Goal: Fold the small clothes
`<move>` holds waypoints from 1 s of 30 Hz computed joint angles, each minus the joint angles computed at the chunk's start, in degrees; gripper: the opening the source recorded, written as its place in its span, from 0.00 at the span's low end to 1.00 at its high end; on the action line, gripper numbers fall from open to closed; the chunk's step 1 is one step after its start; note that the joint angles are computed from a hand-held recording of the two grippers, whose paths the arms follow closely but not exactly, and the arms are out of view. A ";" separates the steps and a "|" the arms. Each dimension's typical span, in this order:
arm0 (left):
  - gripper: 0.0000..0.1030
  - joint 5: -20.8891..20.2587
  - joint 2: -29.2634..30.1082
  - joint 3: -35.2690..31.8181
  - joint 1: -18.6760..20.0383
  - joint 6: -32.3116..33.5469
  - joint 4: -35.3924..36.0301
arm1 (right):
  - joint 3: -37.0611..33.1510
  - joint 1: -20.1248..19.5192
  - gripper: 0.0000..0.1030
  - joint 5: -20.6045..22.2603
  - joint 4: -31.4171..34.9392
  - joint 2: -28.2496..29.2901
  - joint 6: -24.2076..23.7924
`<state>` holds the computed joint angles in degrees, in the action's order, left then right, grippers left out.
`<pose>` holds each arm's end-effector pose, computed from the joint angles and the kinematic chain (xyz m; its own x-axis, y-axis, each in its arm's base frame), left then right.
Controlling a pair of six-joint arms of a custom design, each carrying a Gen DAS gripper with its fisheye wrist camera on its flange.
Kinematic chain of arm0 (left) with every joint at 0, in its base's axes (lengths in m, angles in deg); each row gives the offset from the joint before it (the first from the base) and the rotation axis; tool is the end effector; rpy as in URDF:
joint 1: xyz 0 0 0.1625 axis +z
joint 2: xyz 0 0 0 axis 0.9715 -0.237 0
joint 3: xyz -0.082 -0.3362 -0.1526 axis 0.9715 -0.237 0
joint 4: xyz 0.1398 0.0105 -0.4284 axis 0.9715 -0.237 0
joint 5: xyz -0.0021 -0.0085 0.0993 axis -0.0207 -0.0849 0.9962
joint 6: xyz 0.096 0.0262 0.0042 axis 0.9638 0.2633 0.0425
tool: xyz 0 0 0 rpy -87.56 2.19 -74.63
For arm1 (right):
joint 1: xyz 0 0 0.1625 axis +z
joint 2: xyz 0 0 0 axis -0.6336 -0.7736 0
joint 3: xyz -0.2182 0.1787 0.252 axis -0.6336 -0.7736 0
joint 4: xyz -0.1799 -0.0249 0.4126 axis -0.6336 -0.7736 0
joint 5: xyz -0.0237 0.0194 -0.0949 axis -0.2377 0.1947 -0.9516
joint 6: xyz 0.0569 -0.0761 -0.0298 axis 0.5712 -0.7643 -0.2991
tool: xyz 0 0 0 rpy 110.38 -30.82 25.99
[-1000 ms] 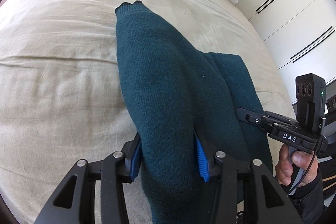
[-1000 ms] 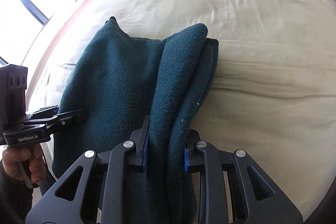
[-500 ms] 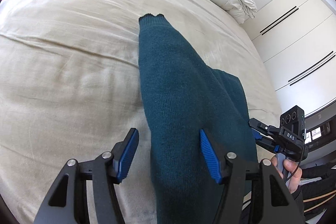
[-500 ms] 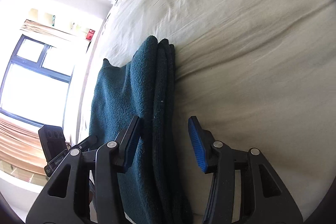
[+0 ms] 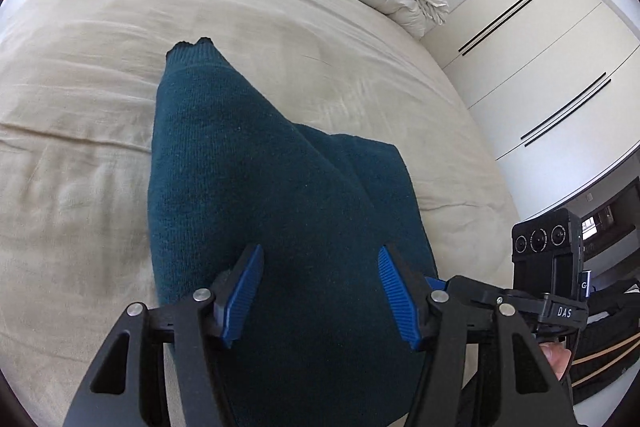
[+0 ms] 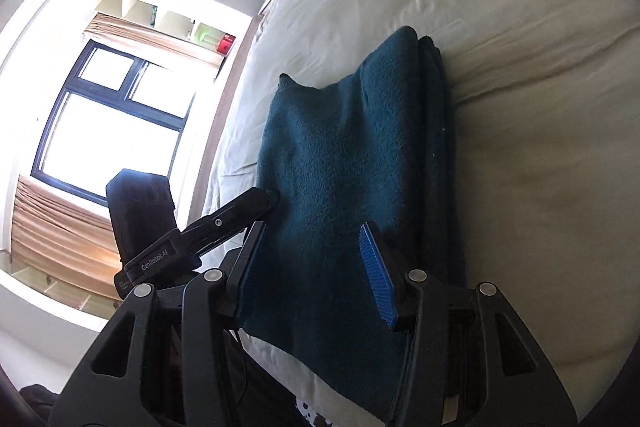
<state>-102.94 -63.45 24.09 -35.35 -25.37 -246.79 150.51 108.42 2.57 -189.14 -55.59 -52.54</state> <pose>-0.3822 -0.5447 -0.0295 -0.9369 0.3146 -0.1524 0.3470 0.8894 -0.2975 -0.0215 -0.5061 0.3280 -0.9901 0.0018 -0.1405 0.0628 0.9001 -0.4311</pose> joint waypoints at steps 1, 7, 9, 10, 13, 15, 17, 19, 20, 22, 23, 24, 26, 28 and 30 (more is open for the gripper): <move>0.60 -0.69 -0.01 0.32 0.22 0.41 -0.90 | 0.08 -0.87 0.43 0.35 0.47 0.49 -0.52; 0.60 -3.83 0.11 2.43 1.42 1.18 -6.61 | 1.75 -9.60 0.35 13.89 3.14 -0.21 -4.22; 0.60 -3.81 -0.17 3.19 1.39 1.15 -8.36 | 2.89 -11.40 0.36 16.26 2.72 -1.65 -3.73; 0.60 -3.38 -0.53 3.81 1.13 0.64 -9.17 | 3.70 -11.83 0.37 16.30 1.80 -2.77 -3.35; 0.71 1.59 -2.20 6.19 -1.03 -0.16 -11.21 | 5.94 -11.27 0.43 10.77 -3.66 -6.36 -0.41; 0.86 8.46 -3.41 7.76 -3.80 1.32 -12.24 | 7.60 -10.59 0.43 7.73 -6.80 -9.33 0.01; 0.96 16.12 -4.38 9.83 -7.25 4.52 -15.59 | 9.37 -8.70 0.46 3.75 -11.27 -12.23 0.59; 1.00 23.27 -4.87 11.56 -10.71 8.25 -19.82 | 10.72 -5.89 0.51 -1.70 -16.51 -14.59 0.68; 1.00 27.07 -4.92 12.15 -12.49 10.08 -21.69 | 11.56 -3.82 0.51 -4.84 -19.90 -15.36 0.20; 1.00 33.97 -4.79 12.72 -15.71 13.86 -24.82 | 12.86 0.90 0.54 -11.65 -25.98 -16.93 -1.46; 1.00 37.66 -4.46 12.82 -17.25 15.94 -26.57 | 13.36 3.45 0.57 -14.86 -29.81 -16.75 -2.47; 1.00 41.70 -3.83 12.56 -18.75 18.21 -28.28 | 13.95 5.98 0.65 -17.63 -33.77 -16.42 -3.63; 1.00 48.48 -2.36 11.47 -21.36 24.35 -32.61 | 15.25 10.52 0.81 -22.34 -42.14 -15.80 -6.06; 1.00 53.76 0.34 9.68 -23.68 36.16 -43.41 | 16.05 14.26 0.92 -24.58 -49.97 -15.50 -9.07; 1.00 59.49 3.16 6.39 -25.33 45.66 -52.41 | 16.04 17.31 0.97 -25.27 -55.95 -14.69 -11.49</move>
